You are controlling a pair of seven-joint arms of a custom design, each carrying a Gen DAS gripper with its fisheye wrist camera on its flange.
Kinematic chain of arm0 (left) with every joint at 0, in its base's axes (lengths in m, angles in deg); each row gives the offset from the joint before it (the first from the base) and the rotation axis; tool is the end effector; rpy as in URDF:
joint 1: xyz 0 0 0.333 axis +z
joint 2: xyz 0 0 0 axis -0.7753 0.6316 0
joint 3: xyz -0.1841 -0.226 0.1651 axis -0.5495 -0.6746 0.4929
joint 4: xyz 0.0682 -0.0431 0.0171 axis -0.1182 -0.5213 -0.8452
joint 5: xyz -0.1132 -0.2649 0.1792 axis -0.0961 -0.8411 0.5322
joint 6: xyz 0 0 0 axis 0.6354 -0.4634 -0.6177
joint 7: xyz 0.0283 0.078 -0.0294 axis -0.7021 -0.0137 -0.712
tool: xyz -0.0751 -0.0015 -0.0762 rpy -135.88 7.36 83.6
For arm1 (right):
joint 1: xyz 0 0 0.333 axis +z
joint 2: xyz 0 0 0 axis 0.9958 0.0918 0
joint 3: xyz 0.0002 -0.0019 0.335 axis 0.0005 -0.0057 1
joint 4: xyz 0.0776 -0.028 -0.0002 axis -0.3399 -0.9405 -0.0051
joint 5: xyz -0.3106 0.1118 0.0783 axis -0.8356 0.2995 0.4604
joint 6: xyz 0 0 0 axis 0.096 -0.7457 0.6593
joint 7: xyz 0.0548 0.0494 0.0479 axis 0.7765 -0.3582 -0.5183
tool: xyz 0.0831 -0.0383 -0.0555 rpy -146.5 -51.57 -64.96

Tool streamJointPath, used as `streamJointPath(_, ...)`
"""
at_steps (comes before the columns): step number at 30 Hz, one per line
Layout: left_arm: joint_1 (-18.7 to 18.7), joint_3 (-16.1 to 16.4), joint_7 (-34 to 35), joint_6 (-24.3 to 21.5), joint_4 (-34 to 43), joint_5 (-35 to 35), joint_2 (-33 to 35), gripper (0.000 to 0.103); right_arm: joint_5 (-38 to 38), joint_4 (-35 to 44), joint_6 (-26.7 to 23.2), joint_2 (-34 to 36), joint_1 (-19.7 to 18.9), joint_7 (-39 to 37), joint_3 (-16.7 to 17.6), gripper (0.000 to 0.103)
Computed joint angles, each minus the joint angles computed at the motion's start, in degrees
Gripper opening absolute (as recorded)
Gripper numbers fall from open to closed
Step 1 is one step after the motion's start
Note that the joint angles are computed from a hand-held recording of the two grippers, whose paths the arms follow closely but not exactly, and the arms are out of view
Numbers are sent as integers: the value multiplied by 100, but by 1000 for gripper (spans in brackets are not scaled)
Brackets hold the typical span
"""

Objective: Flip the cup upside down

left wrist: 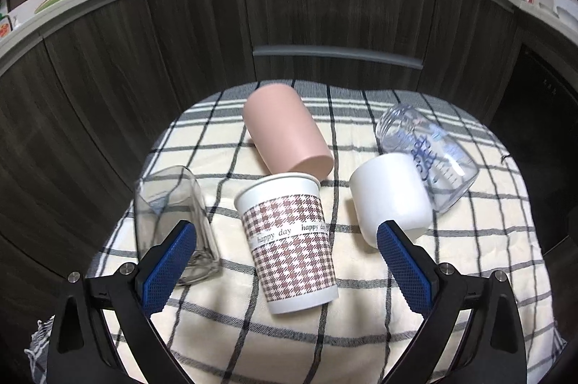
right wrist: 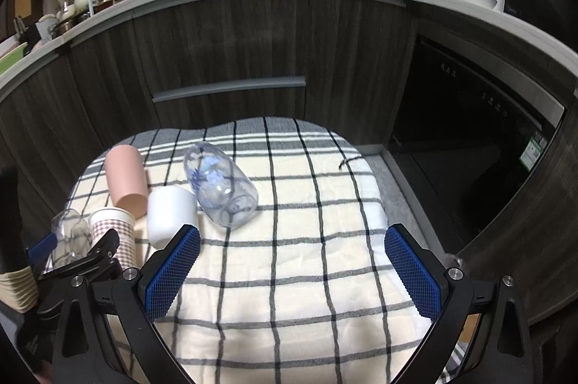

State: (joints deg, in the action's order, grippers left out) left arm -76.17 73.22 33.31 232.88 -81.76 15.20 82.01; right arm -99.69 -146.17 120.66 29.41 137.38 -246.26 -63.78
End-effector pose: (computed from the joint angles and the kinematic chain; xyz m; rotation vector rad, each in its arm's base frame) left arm 0.5222 -0.3250 0.3906 -1.6786 1.9061 -0.6762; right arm 0.4380 0.5129 0.4452 -1.4263 2.1197 -0.9161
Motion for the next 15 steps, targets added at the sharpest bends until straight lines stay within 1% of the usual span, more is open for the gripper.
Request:
streamJointPath(2,-8,2,38,-35,85,-45,119,101,39,-61,101,17,-51,45,2,102)
streamJointPath(7,-28,17,270,-127,249,-310,360,95,117,-115,231,55,-114,34,-8,102)
streamJointPath(9,-44,38,383,-137,311,-440,441,88,157,-108,262,79,-130,27,-17,102)
streamJointPath(12,-19,44,588,-30,346,-697,532,82,209,-99,318,113,-148,10,-28,102)
streamJointPath(13,-48,88,593,11,333,-729,538,82,238,-98,347,127,-158,-5,-27,102)
streamJointPath(15,-152,183,612,-45,370,-729,571,80,275,-114,416,134,-168,-1,-33,102)
